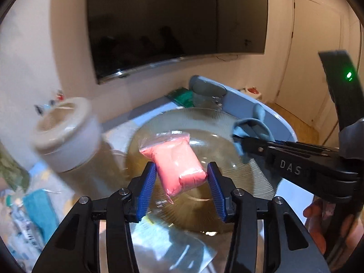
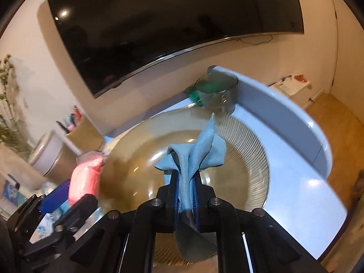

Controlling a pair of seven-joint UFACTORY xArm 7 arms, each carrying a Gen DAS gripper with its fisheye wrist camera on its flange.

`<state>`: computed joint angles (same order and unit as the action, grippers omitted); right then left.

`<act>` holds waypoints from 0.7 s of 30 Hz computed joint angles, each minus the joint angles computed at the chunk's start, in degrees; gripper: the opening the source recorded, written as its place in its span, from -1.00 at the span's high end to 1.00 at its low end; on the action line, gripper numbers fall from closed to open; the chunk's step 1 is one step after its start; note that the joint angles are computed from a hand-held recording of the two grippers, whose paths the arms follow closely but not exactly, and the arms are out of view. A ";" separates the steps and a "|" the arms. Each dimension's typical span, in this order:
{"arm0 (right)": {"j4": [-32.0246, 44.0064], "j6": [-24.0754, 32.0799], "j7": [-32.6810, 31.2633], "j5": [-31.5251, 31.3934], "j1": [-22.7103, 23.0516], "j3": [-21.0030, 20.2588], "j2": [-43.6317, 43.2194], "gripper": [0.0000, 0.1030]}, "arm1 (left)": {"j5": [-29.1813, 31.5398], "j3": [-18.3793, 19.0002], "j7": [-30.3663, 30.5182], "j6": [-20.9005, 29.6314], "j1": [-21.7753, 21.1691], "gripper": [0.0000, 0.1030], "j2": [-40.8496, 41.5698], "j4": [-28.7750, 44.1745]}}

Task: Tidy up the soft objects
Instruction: 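Open both tools to drop the bag and cloth into the glass bowl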

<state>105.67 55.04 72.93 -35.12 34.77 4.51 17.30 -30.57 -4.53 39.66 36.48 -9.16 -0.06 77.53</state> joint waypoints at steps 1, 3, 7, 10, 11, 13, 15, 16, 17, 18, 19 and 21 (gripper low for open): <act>-0.43 -1.45 -0.94 1.15 -0.92 0.11 -0.17 0.74 | 0.09 -0.15 -0.33 0.65 -0.14 -0.10 0.68 0.68; -3.22 -5.14 -2.33 4.27 -2.82 0.54 -1.77 0.64 | -0.46 -0.29 -0.53 1.80 -0.03 -0.30 1.39 1.40; -4.12 -1.90 -2.60 2.14 -2.22 0.49 -2.79 0.60 | -4.32 0.02 3.29 4.45 0.61 -0.31 -0.76 0.16; -5.96 -2.45 -2.20 1.05 -2.11 1.13 -4.09 0.56 | -4.60 1.01 5.09 3.77 0.67 -0.31 -4.02 -2.57; -5.91 -2.17 -1.89 0.92 -2.03 1.38 -4.09 0.55 | -5.88 1.85 6.47 4.39 0.84 -0.31 -5.71 -3.75; -6.57 -1.61 -0.78 0.21 -1.34 2.05 -4.92 0.47 | -8.12 3.71 9.12 4.96 1.08 -0.31 -8.87 -6.09; -7.58 -1.76 1.22 -2.01 -0.09 2.85 -6.02 0.02 | -9.65 5.99 10.50 5.92 1.59 -0.31 -12.23 -8.35; -8.32 -2.31 2.85 -4.20 0.81 3.24 -6.69 -0.29 | -10.39 7.21 11.17 6.66 1.77 -0.31 -13.31 -8.93; -8.41 -2.39 4.06 -6.34 1.64 3.69 -6.91 -0.33 | -11.11 8.48 11.71 7.44 2.11 -0.32 -14.65 -9.66; -7.96 -2.04 4.37 -7.80 2.33 4.19 -6.75 -0.33 | -11.49 9.60 11.90 8.19 2.50 -0.39 -15.56 -10.00; -6.89 -1.38 3.92 -8.64 3.04 4.72 -6.16 -0.33 | -11.96 11.17 12.03 9.31 3.26 -0.45 -16.98 -10.64; -4.45 -1.01 2.68 -9.14 4.53 5.42 -4.61 -0.33 | -12.37 13.37 12.06 11.27 4.33 -0.72 -18.25 -11.04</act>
